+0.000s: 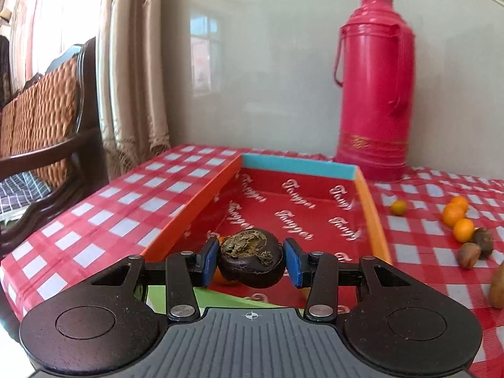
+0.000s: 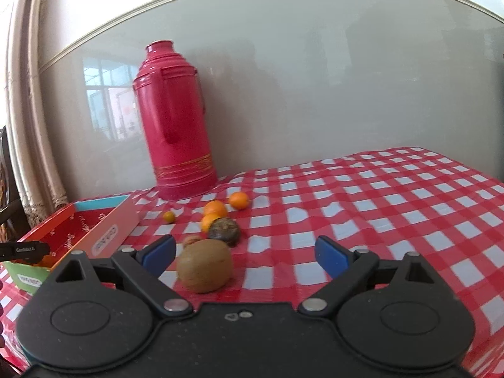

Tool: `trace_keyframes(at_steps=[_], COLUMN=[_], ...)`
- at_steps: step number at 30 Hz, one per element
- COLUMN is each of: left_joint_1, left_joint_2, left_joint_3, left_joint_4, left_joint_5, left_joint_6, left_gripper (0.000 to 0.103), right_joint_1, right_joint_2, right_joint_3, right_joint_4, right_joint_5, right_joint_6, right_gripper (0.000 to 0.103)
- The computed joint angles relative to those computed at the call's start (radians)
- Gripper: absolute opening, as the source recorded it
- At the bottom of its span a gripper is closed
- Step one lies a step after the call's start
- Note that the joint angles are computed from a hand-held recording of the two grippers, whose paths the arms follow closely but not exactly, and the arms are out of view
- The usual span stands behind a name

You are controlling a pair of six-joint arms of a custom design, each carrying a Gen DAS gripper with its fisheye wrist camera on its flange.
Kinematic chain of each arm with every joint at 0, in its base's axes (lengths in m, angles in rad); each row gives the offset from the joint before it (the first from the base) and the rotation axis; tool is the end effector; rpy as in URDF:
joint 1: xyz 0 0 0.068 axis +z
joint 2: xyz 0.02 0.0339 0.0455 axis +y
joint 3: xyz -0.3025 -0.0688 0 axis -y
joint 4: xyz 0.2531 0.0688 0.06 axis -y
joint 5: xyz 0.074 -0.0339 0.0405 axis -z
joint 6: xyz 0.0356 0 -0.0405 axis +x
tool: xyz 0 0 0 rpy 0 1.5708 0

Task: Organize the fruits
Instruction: 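Carry the passion fruit with the left gripper into the box and release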

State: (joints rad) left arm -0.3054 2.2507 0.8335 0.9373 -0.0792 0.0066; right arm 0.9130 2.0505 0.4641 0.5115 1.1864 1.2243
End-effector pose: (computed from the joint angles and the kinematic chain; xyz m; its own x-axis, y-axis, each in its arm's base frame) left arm 0.3874 -0.1192 0.0572 -0.4388 0.1452 -0.8868 0.2357 0.9709 0.0424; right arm 0.1834 0.1834 0.0510 -0.2081 0.3076 -0.9285 0.4966 0.8511 0.1706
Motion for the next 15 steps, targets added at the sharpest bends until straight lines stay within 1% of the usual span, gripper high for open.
trace_keyframes(at_steps=[2,3,4,5,6,7,9,11,13,15], left_joint_1=[0.004,0.007,0.009,0.011,0.011,0.007,0.012,0.032,0.049,0.065], left_joint_2=[0.002,0.003,-0.002,-0.006,-0.009,-0.011,-0.01,-0.014,-0.019,-0.026], left_joint_3=[0.001,0.006,0.001,-0.006,-0.016,-0.038,-0.074,-0.103,-0.115,-0.125], left_joint_4=[-0.004,-0.011,-0.015,-0.011,0.006,0.048,0.135,0.192,0.203,0.206], left_joint_5=[-0.007,-0.004,-0.002,0.005,0.005,-0.011,-0.013,0.027,0.044,0.054], left_joint_6=[0.004,0.006,0.01,0.014,0.016,0.019,0.034,0.032,0.037,0.037], left_gripper=[0.045,0.047,0.057,0.065,0.083,0.089,0.089,0.09,0.094,0.097], right_joint_1=[-0.005,-0.007,-0.01,-0.014,-0.018,-0.022,-0.029,-0.038,-0.046,-0.057], right_joint_2=[0.009,0.012,0.016,0.02,0.023,0.027,0.034,0.043,0.053,0.061], right_joint_3=[0.011,0.015,0.02,0.025,0.025,0.027,0.034,0.045,0.051,0.068], right_joint_4=[0.022,0.035,0.042,0.049,0.063,0.077,0.094,0.105,0.131,0.13], right_joint_5=[-0.011,-0.015,-0.018,-0.022,-0.027,-0.033,-0.043,-0.055,-0.07,-0.083], right_joint_6=[-0.031,-0.047,-0.058,-0.071,-0.083,-0.094,-0.114,-0.133,-0.156,-0.173], right_gripper=[0.089,0.089,0.089,0.089,0.089,0.089,0.089,0.089,0.089,0.089])
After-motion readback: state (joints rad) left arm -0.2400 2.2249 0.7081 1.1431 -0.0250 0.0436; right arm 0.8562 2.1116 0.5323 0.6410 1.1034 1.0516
